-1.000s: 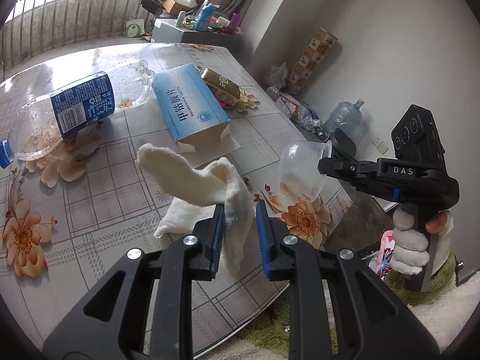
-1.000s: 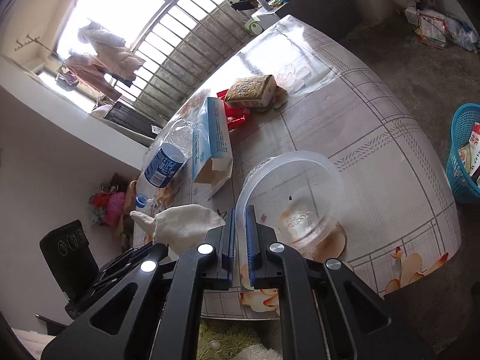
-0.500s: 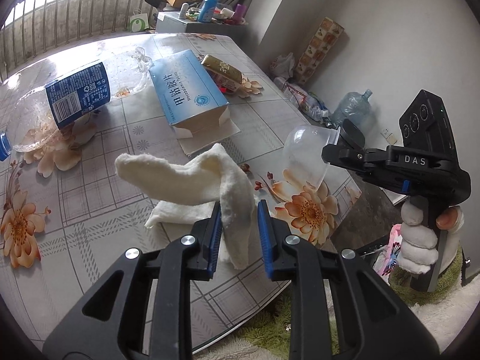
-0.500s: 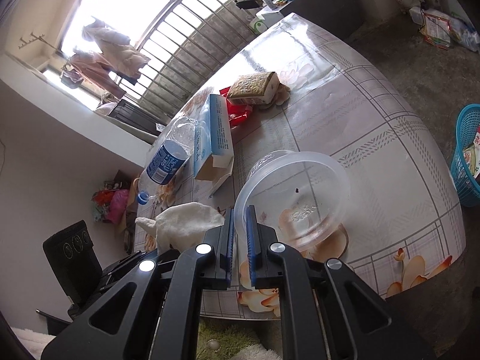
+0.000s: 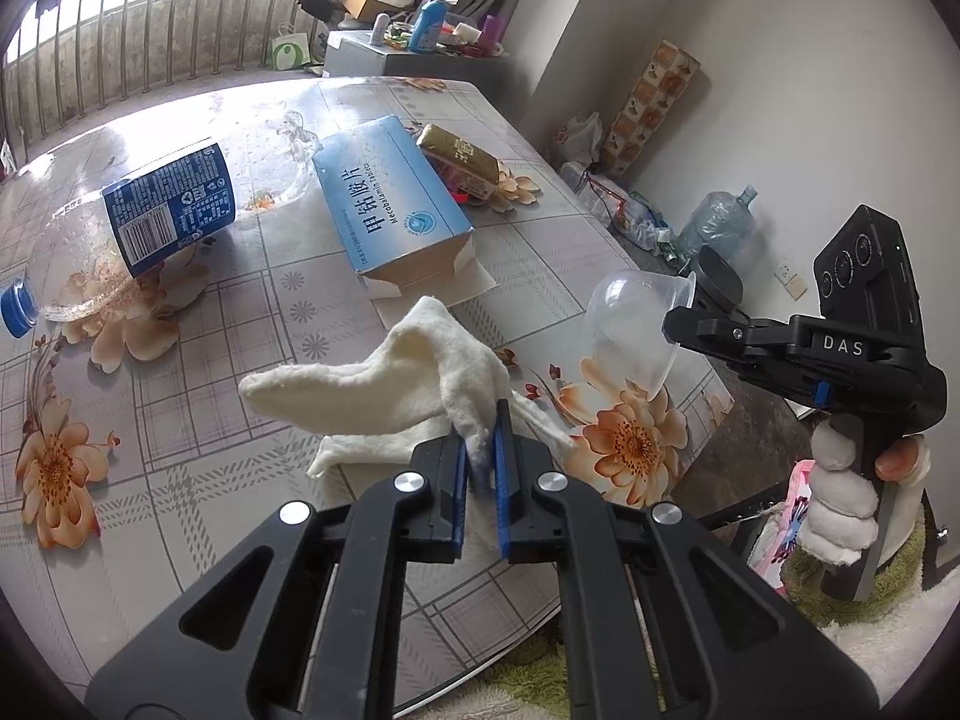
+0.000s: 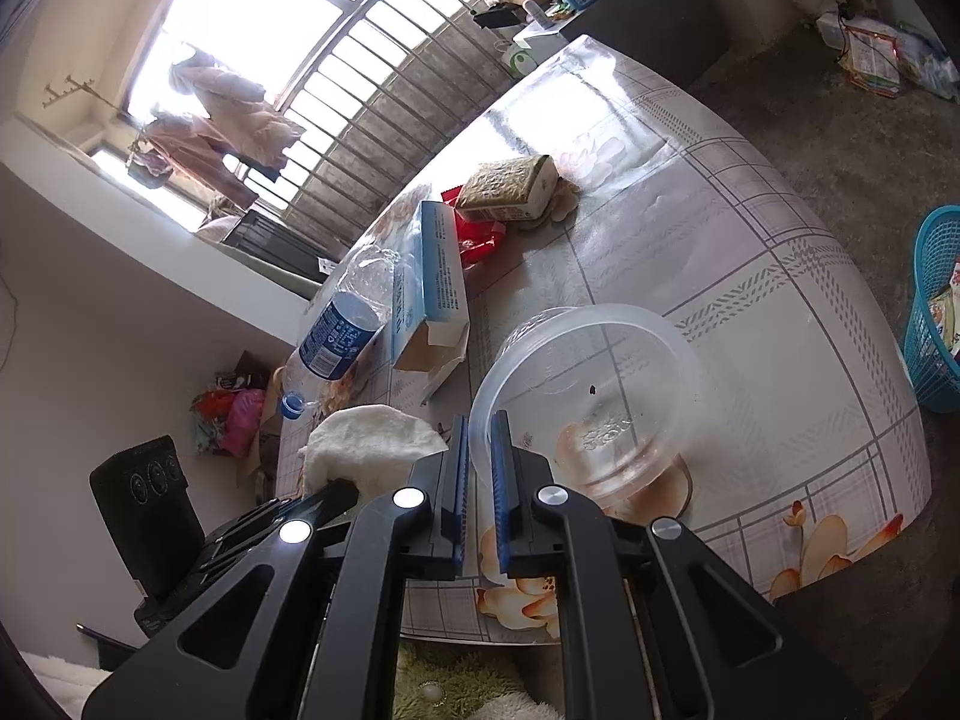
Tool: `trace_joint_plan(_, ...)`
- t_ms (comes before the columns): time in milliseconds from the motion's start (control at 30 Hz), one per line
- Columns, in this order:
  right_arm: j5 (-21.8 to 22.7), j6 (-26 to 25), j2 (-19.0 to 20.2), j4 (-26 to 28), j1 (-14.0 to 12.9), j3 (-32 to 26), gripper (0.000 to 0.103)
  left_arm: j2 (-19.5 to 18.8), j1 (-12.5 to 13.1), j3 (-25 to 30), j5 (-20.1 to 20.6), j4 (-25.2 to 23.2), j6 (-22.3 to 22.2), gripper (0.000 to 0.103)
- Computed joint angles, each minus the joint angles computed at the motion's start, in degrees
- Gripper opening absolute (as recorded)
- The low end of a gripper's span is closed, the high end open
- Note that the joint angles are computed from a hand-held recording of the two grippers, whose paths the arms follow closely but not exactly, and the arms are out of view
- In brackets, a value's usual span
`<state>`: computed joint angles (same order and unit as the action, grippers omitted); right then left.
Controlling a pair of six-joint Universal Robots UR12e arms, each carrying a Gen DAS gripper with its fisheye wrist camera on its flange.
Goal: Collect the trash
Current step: 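Lift the clear cup with the right gripper while the left lifts the white glove, then carry cup and glove over the blue basket and open both grippers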
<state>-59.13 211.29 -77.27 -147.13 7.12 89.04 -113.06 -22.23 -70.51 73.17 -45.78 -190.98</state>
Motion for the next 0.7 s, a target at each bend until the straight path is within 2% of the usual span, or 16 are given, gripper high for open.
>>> trace_joint_plan(367, 0.2, 3.5, -1.4, -6.0, -1.5, 1.7, 0.007, -0.1, -0.1, 2.3, -3.0, 3.1, 3.4, 0.006)
trace_joint_plan(567, -3.2, 5.5, -4.0, -10.1, -2.8, 3.9, 0.007, -2.5, -0.6, 7.2, -7.6, 2.8, 5.8, 0.005)
trace_joint_plan(700, -6.9, 7.1, -6.3, -12.9, -4.0, 6.0, 0.007, -5.6, -1.6, 12.8, -11.1, 1.4, 8.4, 0.006)
